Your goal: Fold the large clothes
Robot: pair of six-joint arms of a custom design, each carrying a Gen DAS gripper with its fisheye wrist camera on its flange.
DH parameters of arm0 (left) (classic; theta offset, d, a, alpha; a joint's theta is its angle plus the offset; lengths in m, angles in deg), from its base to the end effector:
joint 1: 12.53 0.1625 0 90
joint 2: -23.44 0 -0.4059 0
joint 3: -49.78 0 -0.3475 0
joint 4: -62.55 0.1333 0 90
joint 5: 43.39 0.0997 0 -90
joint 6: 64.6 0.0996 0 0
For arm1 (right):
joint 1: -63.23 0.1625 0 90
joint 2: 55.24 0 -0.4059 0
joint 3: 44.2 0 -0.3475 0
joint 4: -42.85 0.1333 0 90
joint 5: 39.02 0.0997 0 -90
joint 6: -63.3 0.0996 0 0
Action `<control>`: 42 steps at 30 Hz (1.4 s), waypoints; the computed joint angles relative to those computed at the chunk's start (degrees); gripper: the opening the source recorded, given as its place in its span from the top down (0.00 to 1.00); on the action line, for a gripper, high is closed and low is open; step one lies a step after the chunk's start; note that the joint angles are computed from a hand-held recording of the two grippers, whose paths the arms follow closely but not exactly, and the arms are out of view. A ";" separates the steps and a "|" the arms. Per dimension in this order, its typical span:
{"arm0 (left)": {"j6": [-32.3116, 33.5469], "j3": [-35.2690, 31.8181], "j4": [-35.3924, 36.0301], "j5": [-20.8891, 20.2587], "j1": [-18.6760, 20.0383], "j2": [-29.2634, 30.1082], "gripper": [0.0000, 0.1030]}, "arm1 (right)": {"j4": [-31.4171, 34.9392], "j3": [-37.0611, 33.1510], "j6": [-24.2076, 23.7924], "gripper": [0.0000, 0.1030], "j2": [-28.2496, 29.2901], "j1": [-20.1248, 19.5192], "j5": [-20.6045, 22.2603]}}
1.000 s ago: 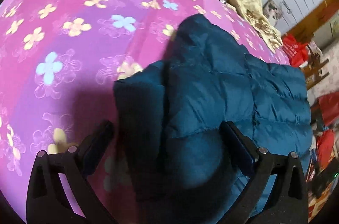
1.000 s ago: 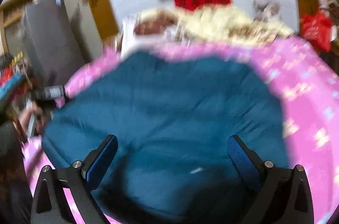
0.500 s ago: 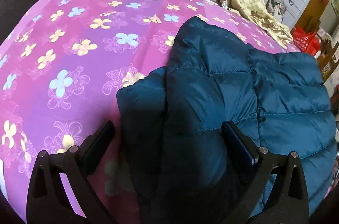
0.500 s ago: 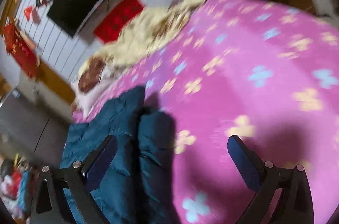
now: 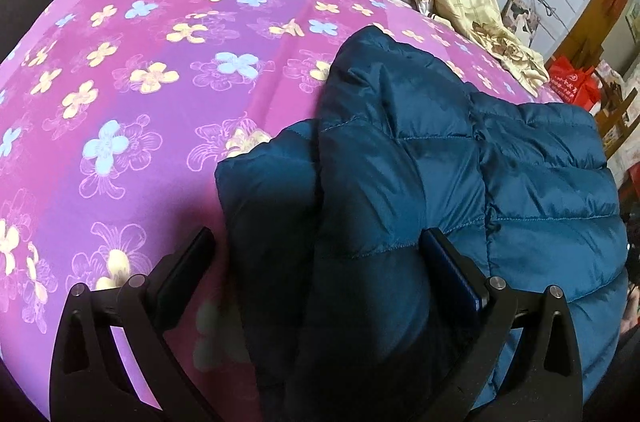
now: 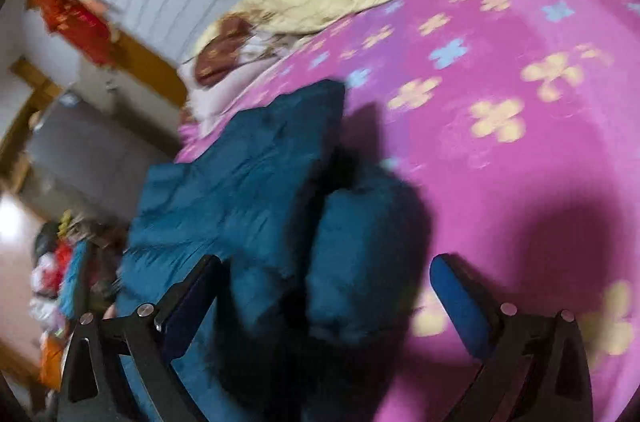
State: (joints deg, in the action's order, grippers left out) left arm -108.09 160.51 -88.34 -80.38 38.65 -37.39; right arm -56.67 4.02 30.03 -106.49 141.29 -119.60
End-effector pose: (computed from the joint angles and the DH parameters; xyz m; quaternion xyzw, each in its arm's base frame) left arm -0.1670 -0.5471 0.2113 -0.0790 0.8883 -0.3569 0.2781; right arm -0.0025 -0.7351 0.4232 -0.1922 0.9719 -0.1319 0.0335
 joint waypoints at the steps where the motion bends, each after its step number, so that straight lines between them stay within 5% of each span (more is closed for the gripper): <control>1: 0.17 0.15 -0.31 -0.09 0.01 -0.13 0.00 | 1.13 0.43 -1.67 0.00 -0.36 0.05 0.37; 4: 1.65 1.36 -3.85 -0.38 -0.16 -0.32 0.07 | -0.47 3.41 -6.87 0.05 -1.64 0.67 -0.77; 5: 2.68 1.91 -5.78 -0.31 -0.44 -0.26 0.17 | -1.22 3.91 -7.04 0.08 -1.80 0.41 0.06; 10: 3.24 0.91 -3.37 4.74 -3.29 1.41 0.67 | -4.87 6.81 -7.71 0.50 -3.13 0.20 1.42; 13: 0.56 -0.06 0.25 6.48 -4.68 0.93 0.83 | -11.29 12.49 -11.58 0.68 -6.27 1.68 -0.36; 19: -6.93 0.24 11.07 9.22 -9.77 -3.73 0.88 | -16.33 17.68 -11.76 0.77 -11.92 4.70 -2.27; 26: -22.97 1.73 31.70 7.48 -17.92 -10.41 0.88 | -13.60 22.11 -11.84 0.77 -20.45 7.10 -1.16; 32: -28.64 5.19 32.99 4.62 -21.60 -12.50 0.88 | -8.80 24.18 -12.10 0.77 -25.15 6.37 -1.90; 38: -26.97 7.20 28.24 3.85 -18.84 -9.19 0.87 | -10.45 26.02 -12.29 0.77 -23.94 3.71 -4.46; 42: -25.11 7.93 24.95 3.84 -15.98 -6.93 0.65 | -8.30 23.57 -9.94 0.70 -20.58 1.76 -5.49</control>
State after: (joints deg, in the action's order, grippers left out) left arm -133.20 168.44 -63.40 -76.53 22.68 -44.33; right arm -64.97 27.59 20.09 -127.07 143.05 -125.09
